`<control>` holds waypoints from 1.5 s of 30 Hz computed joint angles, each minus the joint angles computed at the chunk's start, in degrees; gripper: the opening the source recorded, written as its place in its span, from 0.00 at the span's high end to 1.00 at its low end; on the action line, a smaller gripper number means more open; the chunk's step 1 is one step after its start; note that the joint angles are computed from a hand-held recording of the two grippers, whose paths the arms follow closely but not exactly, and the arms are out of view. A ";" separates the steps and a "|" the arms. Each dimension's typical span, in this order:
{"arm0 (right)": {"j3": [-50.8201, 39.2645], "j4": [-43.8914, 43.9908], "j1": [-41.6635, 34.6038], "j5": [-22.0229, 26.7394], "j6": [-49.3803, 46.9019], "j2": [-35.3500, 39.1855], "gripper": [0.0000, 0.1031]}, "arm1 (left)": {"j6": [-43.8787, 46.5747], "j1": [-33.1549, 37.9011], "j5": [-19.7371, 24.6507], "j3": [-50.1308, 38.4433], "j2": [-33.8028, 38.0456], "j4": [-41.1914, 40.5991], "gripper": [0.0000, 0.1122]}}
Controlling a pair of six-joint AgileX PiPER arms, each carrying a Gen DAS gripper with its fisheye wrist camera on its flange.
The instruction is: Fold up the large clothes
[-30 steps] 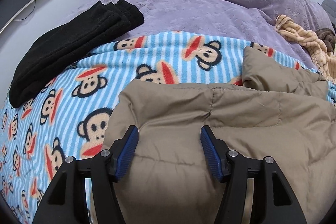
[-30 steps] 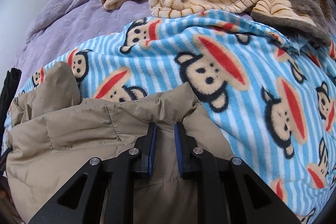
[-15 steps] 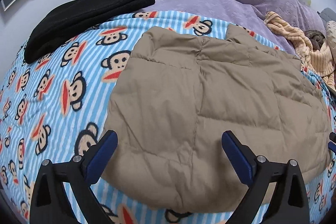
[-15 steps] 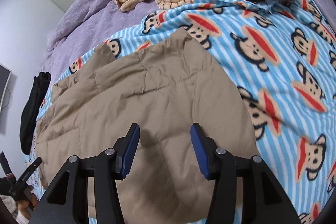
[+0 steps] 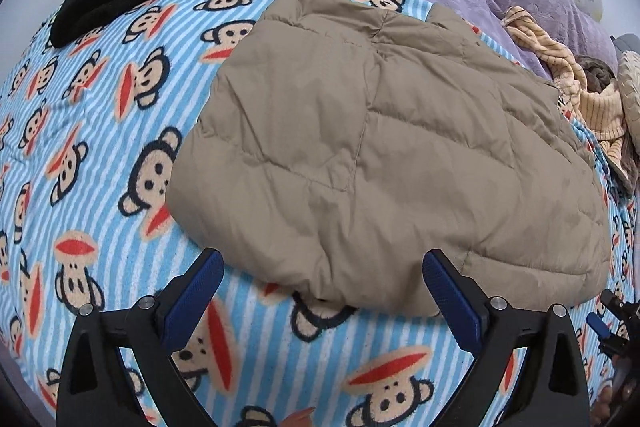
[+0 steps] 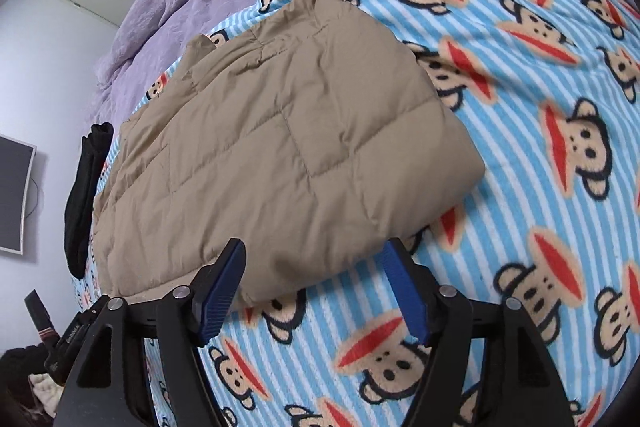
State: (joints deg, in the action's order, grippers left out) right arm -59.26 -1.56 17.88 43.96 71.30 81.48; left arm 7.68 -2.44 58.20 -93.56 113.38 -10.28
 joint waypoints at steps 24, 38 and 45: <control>10.85 32.50 -5.64 -22.49 -21.30 4.39 0.11 | -0.24 1.85 -0.16 2.76 1.22 -0.71 0.11; 12.24 38.64 -6.46 -26.63 -27.19 4.25 0.01 | 8.34 11.72 4.17 2.57 3.95 -18.35 0.11; 12.57 47.91 -7.92 -28.32 -35.70 5.65 0.00 | 11.05 13.35 7.77 -1.27 9.73 -25.80 0.11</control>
